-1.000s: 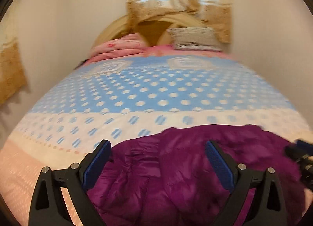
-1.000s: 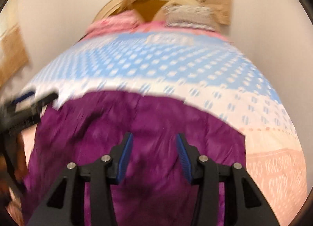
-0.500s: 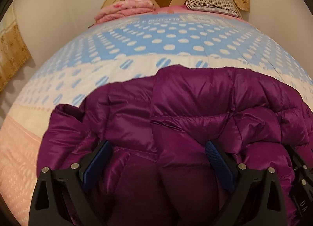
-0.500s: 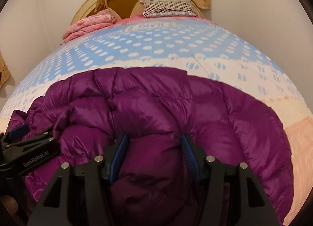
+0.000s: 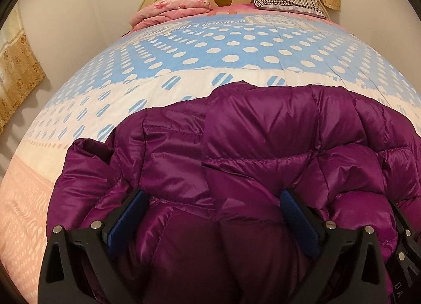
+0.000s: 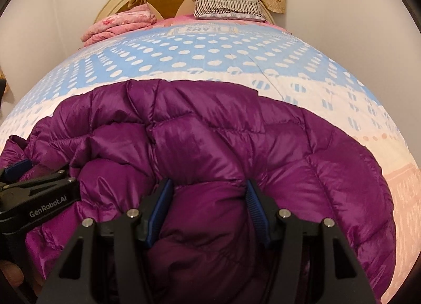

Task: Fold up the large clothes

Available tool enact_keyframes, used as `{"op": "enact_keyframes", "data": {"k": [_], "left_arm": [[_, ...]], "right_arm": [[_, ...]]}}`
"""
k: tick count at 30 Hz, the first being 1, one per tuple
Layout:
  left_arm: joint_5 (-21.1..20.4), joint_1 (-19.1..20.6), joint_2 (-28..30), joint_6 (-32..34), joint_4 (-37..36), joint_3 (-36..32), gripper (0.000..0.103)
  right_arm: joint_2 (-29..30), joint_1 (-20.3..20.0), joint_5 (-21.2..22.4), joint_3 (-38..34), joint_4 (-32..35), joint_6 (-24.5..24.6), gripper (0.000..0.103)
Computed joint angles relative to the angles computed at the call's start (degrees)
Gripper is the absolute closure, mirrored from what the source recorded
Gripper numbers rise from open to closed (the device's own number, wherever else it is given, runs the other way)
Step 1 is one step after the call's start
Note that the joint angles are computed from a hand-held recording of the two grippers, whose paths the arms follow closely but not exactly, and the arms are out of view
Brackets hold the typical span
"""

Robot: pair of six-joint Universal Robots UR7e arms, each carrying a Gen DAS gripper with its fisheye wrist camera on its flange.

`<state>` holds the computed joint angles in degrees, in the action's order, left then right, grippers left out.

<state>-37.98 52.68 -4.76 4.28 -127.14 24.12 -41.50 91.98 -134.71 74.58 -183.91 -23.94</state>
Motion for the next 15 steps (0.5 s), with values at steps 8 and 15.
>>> {"op": "enact_keyframes", "data": {"k": [8,15], "left_arm": [[0.9,-0.2,0.5,1.0,-0.4,-0.6,0.001],[1.2,-0.1,1.0,1.3,-0.4,-1.4,0.001]], "right_arm": [[0.9,0.3,-1.5,-1.0,-0.2,-1.0,0.041],[1.1,0.4,-1.9,-1.2,-0.4,-1.4,0.041]]}}
